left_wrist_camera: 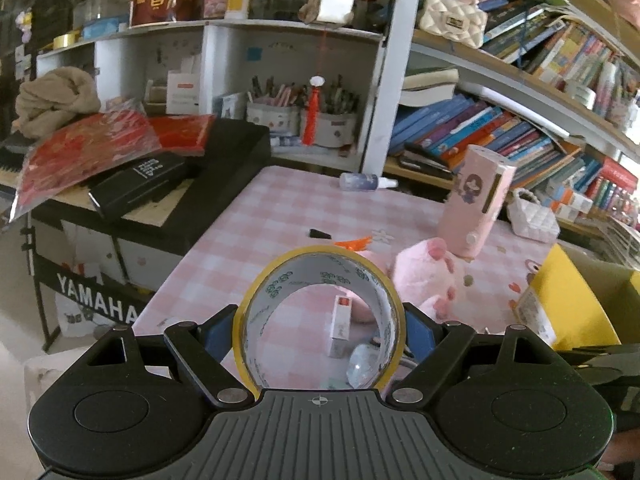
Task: Organize objects
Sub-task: 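Carry the tape roll and white charger over the yellow box with both grippers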
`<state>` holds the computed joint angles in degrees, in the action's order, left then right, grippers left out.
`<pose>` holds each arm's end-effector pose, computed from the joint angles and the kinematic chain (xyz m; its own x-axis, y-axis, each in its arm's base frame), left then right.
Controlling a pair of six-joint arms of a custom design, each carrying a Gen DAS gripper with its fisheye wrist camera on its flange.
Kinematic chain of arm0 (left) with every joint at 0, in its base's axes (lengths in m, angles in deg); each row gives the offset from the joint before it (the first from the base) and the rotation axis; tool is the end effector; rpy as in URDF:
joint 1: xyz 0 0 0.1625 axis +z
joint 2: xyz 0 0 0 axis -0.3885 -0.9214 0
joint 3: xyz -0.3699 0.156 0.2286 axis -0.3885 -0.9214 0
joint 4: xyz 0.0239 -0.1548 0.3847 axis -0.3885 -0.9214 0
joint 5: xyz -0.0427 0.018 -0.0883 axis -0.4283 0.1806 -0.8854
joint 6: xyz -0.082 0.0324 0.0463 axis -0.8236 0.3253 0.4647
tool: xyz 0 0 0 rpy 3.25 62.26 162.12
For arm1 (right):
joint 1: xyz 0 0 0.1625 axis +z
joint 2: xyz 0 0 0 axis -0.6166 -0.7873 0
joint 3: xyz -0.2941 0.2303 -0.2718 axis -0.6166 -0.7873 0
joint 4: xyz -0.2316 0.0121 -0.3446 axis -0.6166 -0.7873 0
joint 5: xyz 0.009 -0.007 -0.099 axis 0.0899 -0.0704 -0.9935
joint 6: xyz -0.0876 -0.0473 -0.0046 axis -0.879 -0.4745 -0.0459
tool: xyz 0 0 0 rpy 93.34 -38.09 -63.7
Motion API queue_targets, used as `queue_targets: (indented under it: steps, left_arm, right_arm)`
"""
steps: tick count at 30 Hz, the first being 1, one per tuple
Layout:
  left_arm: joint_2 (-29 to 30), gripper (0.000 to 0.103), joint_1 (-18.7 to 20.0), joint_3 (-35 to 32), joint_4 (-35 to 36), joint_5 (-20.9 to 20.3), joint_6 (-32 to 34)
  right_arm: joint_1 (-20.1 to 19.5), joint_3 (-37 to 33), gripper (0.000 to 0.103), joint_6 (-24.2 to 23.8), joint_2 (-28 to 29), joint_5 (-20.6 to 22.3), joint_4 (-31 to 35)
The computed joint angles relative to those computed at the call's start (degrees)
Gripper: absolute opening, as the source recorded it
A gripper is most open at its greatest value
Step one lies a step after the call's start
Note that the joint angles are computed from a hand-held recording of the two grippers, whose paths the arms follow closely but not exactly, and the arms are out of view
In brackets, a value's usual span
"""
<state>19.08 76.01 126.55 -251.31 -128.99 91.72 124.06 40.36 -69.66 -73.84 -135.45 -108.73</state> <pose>-0.3456 -0.8103 -0.0020 -0.7980 0.0076 -0.6026 0.4934 0.5825 -0.6460 0.0368 -0.8540 0.2695 -0.7499 -0.1637 0.6410 -0.5144 0.7535 -0.4094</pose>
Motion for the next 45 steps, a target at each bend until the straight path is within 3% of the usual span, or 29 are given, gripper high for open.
queue_targets:
  steps: [8,24,36,45]
  left_arm:
    - [-3.6,0.085,-1.1,8.2,-3.6,-2.9,1.6]
    - [-10.9,0.085,-3.6,24.2,-7.8,-8.9,3.6]
    - [-12.8,0.085,-4.9,29.4,-6.4,-15.0,5.3]
    - [-11.8,0.085,-5.7,29.0,-4.6,-20.4,8.5]
  right_arm:
    - [0.1,10.6,0.042,1.1,-5.4,1.5,-11.5]
    - [0.6,29.2,0.042,4.5,-13.2,-2.1,-26.7]
    - [-0.6,40.0,0.042,8.7,-17.7,-6.0,-36.0]
    - [-1.8,44.3,0.042,13.2,-20.6,-10.0,-40.0]
